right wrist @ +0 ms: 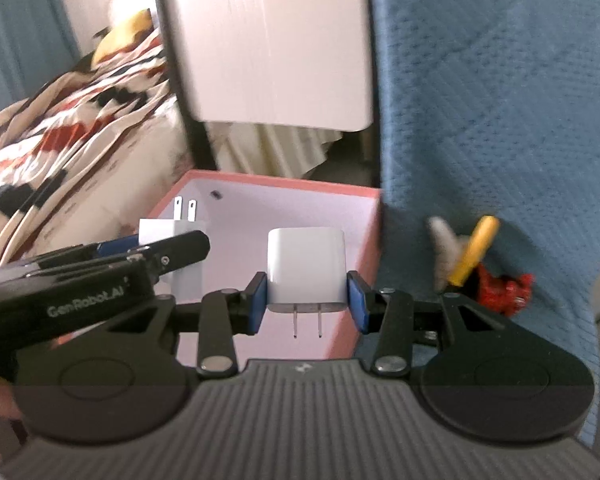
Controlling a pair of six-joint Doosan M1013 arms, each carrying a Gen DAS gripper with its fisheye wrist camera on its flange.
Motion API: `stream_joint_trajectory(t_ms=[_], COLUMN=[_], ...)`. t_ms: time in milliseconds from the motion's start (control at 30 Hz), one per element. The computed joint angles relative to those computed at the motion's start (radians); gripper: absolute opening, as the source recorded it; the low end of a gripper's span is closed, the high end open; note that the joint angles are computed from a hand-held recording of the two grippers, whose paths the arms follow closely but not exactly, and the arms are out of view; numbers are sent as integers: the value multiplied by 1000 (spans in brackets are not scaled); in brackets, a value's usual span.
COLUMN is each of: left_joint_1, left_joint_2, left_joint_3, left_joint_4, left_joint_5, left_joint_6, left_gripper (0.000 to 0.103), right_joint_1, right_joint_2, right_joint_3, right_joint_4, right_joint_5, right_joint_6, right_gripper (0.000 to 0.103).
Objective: Organize rigid objects
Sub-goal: 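Lower both chargers into the pink box and open both tools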
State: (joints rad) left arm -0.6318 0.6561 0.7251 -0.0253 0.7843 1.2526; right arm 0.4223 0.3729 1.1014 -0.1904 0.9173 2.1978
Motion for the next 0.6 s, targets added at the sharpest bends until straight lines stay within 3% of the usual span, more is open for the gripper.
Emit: stream_joint_trajectory(t_ms=[267, 600], left_joint_1=[44, 52], left_joint_2=[9, 49], left_joint_3=[22, -6], left_joint_4=[5, 81], left_joint_5=[87, 232], left_joint_6=[-48, -92], left_gripper=[58, 58], right_joint_1=[4, 8], right_joint_2=[87, 162], right_joint_3=[-95, -169], right_joint_4=[133, 189], right_joint_5=[83, 214], right_joint_6=[-97, -158], right_gripper=[45, 45])
